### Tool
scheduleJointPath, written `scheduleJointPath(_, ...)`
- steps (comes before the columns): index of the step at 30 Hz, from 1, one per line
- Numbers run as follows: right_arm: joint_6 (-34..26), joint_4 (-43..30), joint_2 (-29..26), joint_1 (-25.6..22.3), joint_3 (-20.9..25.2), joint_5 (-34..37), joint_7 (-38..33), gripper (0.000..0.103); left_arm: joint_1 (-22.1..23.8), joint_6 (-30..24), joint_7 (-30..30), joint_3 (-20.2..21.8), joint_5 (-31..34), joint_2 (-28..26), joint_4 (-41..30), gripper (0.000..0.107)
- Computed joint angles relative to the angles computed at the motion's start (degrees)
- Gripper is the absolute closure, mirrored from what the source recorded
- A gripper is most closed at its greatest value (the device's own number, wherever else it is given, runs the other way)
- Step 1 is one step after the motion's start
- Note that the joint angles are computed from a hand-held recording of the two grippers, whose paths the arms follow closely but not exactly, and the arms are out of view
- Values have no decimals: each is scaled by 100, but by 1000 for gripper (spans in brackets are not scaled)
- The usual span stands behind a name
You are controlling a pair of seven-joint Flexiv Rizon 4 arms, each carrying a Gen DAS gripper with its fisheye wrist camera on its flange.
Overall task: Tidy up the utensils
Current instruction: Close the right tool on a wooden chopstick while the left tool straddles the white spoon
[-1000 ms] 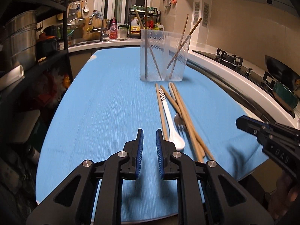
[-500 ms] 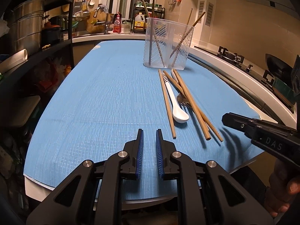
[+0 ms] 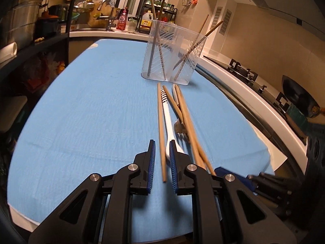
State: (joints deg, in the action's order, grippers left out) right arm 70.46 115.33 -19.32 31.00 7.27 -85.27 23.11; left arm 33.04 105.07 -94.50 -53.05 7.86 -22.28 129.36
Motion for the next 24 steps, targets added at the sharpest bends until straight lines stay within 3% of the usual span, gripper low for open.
scheduleJointPath(1, -4, 21, 21, -10, -3, -5, 15, 95, -25, -37, 0, -1, -18, -50, -40, 92)
scheduleJointPath(5, -83, 109, 105, -40, 6, -51, 138, 98, -334, -156, 31, 201, -169, -134, -164, 92)
scheduleJointPath(14, -309, 216, 254, -146, 63, -270, 393, 98, -1327, -177, 204, 1161, -476, 49, -321, 90)
scheduleJointPath(18, -539, 277, 310, -145, 111, -84, 314, 99, -1692, -173, 294, 1513, -559, 112, -374, 83)
scheduleJointPath(24, -1028, 425, 456, -113, 177, 330, 268, 99, -2254, -79, 405, 2107, -621, 179, -412, 83)
